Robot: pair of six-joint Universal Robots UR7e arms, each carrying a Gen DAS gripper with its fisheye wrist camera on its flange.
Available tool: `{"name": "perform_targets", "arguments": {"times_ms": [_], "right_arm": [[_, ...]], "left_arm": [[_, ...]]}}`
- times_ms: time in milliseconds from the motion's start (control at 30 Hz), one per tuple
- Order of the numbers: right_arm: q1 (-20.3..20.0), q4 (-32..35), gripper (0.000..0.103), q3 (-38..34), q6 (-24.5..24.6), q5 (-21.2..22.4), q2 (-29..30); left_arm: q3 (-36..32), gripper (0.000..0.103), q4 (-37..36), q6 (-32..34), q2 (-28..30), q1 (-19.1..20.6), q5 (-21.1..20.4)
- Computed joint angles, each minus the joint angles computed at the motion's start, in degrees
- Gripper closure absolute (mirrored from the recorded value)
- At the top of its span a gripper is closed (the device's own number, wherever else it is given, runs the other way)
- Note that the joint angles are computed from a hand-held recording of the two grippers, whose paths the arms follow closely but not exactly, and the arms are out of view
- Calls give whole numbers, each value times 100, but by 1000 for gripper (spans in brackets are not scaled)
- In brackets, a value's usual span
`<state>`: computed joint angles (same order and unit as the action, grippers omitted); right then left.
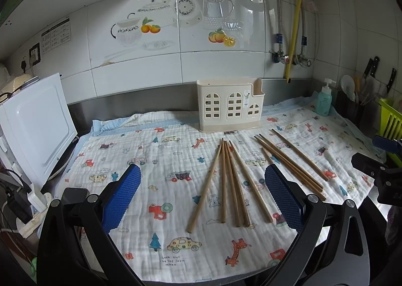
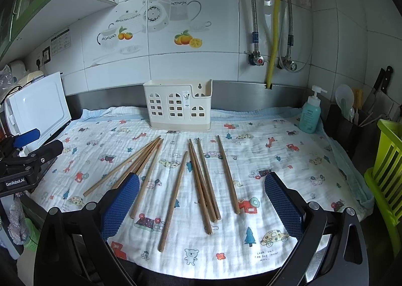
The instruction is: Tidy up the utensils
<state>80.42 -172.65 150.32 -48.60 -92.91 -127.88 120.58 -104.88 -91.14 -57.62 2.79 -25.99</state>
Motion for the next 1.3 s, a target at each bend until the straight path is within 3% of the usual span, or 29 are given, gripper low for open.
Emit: {"name": "perform_targets", "arguments": {"times_ms": [300, 633, 1033, 1300], "right_arm": [[-26, -140, 6, 14, -26, -25, 113], [0, -268, 6, -2, -30, -77, 251], [114, -522, 6, -104, -54, -267, 588], [-25, -529, 7, -220, -150, -199, 703]], "left_arm": [[37, 5, -152, 114, -24, 37, -16], [210, 5, -985, 689, -77, 159, -90], [175, 5, -719, 532, -70, 295, -28], [293, 7, -670, 481, -222, 485, -57]]}}
